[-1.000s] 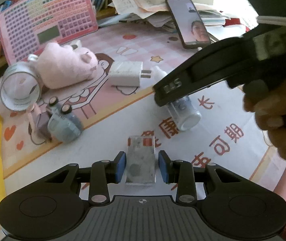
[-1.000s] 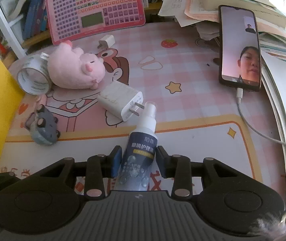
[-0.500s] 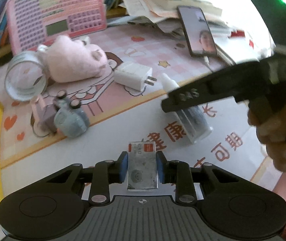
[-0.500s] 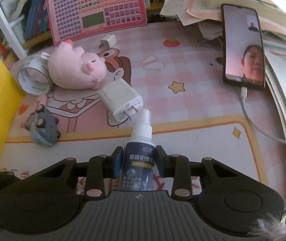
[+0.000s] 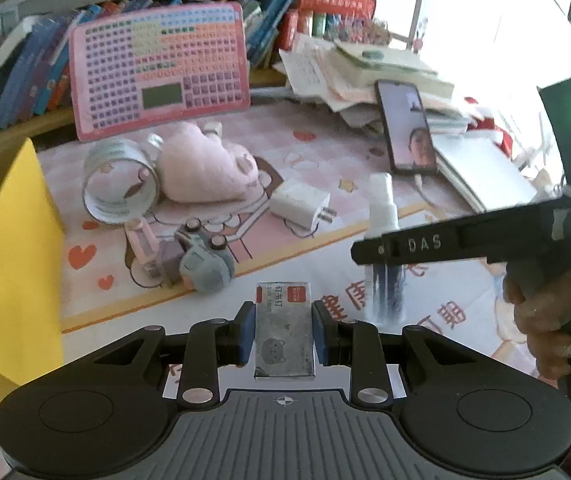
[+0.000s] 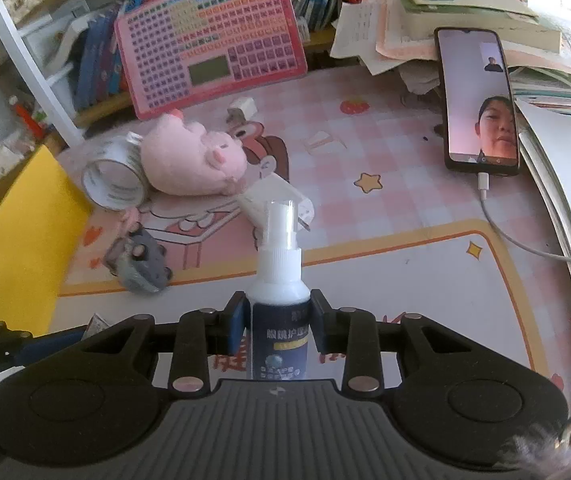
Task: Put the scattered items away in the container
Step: 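Lift both held items and carry them over the yellow box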
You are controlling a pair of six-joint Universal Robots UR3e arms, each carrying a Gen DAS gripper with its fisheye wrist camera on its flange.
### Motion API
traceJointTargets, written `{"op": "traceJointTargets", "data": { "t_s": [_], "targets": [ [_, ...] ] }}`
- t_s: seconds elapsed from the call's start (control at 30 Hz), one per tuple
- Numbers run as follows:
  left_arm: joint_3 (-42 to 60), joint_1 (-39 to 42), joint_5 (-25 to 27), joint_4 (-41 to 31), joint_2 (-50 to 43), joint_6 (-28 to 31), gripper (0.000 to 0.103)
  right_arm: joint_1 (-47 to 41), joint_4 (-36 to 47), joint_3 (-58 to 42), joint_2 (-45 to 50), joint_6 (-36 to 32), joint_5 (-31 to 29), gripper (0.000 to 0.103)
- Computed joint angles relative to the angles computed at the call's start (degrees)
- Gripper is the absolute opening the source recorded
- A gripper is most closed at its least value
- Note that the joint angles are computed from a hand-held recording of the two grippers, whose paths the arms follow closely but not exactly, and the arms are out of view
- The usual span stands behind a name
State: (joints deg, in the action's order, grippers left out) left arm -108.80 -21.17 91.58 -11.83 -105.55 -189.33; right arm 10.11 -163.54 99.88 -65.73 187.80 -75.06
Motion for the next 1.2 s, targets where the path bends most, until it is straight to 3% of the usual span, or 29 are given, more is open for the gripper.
{"op": "traceJointTargets", "data": {
  "t_s": [0.53, 0.83, 1.07, 1.2],
  "targets": [
    [-9.5, 0.53, 0.94, 3.34, 13.36, -2.08, 0.028, 3.82, 0.12, 5.08, -7.81, -0.83, 0.02, 0.031],
    [-16.83, 3.37, -3.07, 2.47, 21.35, 0.06, 0.028, 8.14, 1.73, 7.8, -11.18, 1.18, -1.26, 0.031],
    [-29.57, 13.42, -13.48, -1.22, 37.06, 5.65, 0.028, 16.09, 2.72, 6.85, -12.15, 5.85, -8.96, 0.031],
    [-34.9, 25.41, -23.47, -14.8, 53.2, 13.38, 0.028, 21.64, 4.06, 5.31, -12.53, 10.05, -14.62, 0.031]
  ]
}}
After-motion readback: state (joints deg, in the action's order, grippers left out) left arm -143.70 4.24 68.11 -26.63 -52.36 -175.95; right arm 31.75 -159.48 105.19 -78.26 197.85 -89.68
